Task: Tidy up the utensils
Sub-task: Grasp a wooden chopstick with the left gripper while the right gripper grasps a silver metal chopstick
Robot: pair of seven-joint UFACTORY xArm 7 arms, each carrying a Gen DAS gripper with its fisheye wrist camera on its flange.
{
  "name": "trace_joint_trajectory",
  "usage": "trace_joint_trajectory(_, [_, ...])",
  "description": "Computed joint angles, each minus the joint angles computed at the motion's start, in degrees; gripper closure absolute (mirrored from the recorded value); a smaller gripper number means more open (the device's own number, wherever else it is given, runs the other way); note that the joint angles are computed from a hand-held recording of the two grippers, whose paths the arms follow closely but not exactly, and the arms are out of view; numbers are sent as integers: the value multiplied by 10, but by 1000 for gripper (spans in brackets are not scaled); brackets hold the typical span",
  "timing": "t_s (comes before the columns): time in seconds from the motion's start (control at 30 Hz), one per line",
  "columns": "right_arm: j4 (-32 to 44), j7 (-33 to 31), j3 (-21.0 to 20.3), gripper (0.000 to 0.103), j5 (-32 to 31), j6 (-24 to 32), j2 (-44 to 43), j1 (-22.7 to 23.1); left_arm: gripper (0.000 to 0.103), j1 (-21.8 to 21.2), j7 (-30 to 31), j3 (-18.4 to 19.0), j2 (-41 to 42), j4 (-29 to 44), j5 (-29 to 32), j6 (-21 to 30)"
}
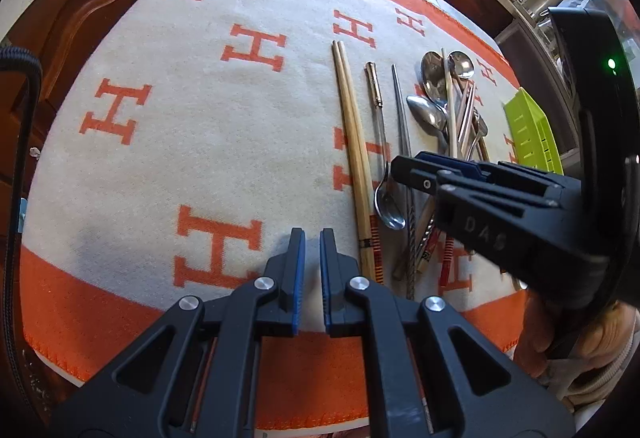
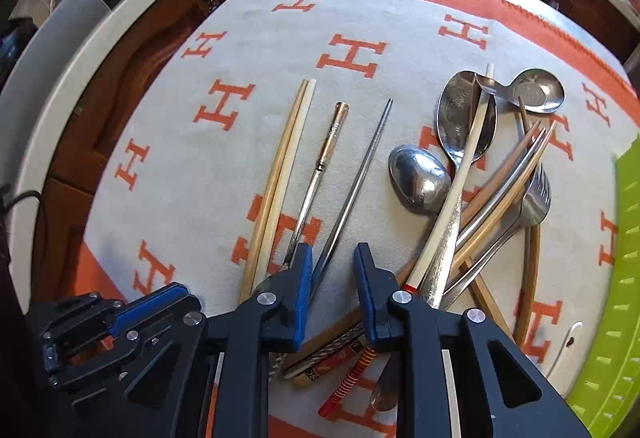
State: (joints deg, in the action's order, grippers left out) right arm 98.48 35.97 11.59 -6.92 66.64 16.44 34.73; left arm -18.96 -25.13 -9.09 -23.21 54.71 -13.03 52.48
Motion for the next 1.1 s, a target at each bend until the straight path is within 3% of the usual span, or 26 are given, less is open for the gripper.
trace_joint_trajectory(0.17, [-43, 13, 1, 98, 50, -35, -27, -23, 98, -6, 12, 6, 10, 8, -17, -5])
trace_joint_trajectory(0.47, [-203, 0, 9, 98, 175, -163, -146, -76, 98, -6, 14, 1, 53, 41, -24, -7])
trace_joint_trajectory(1.1, [-314, -72, 4, 98, 268, -237, -248, -89, 98, -7, -49, -16, 101, 95, 32, 13])
